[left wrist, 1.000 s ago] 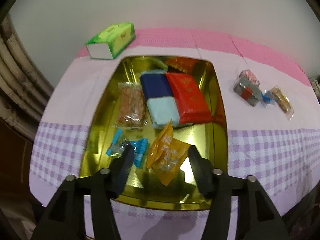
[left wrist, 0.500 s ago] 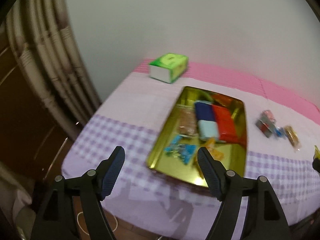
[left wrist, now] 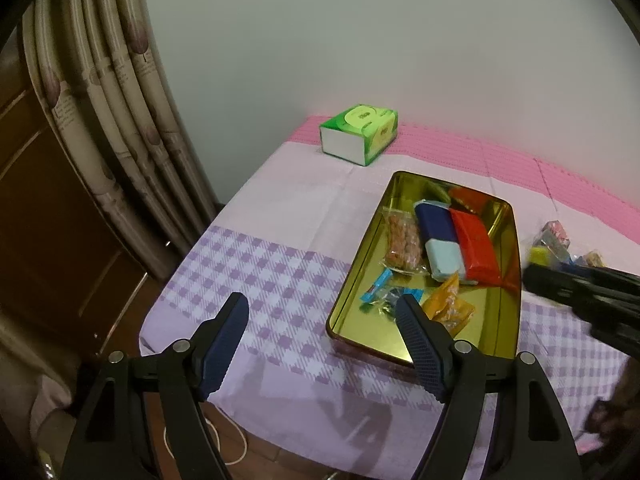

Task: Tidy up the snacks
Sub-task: 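Lower the yellow-labelled candy bag into the tin and open the right gripper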

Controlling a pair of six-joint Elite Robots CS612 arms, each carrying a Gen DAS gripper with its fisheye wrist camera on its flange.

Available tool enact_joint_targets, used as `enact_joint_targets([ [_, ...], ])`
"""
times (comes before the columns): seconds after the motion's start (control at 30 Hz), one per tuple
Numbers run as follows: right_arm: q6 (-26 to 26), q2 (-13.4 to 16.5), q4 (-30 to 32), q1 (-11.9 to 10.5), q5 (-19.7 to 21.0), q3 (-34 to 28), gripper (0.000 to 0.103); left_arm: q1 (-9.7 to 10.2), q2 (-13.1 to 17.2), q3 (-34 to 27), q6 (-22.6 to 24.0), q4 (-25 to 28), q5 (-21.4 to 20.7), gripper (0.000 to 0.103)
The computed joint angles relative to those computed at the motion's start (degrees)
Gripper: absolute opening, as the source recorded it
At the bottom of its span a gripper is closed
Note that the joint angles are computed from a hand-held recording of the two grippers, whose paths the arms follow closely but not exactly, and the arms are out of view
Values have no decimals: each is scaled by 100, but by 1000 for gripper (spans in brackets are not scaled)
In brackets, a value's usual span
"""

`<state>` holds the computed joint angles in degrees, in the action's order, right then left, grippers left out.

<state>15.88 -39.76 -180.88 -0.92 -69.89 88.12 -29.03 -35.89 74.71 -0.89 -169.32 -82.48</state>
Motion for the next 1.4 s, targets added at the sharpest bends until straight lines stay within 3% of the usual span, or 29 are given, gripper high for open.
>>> enact_joint_targets([
  [0.3,-22,468,863,147,-88,-880,24,8,33,-61,108,61,-115,77],
  [0.6,22,678,1257,181,-168,-1276,25,81,85,-222,-163,465,-343,78],
  [0.97,82,714,1273,174,-106,-1322,27,48,73,-202,-7,531,-295,78],
  [1.4,249,637,760,139,130,-1148,28,25,71,-202,117,609,-259,84],
])
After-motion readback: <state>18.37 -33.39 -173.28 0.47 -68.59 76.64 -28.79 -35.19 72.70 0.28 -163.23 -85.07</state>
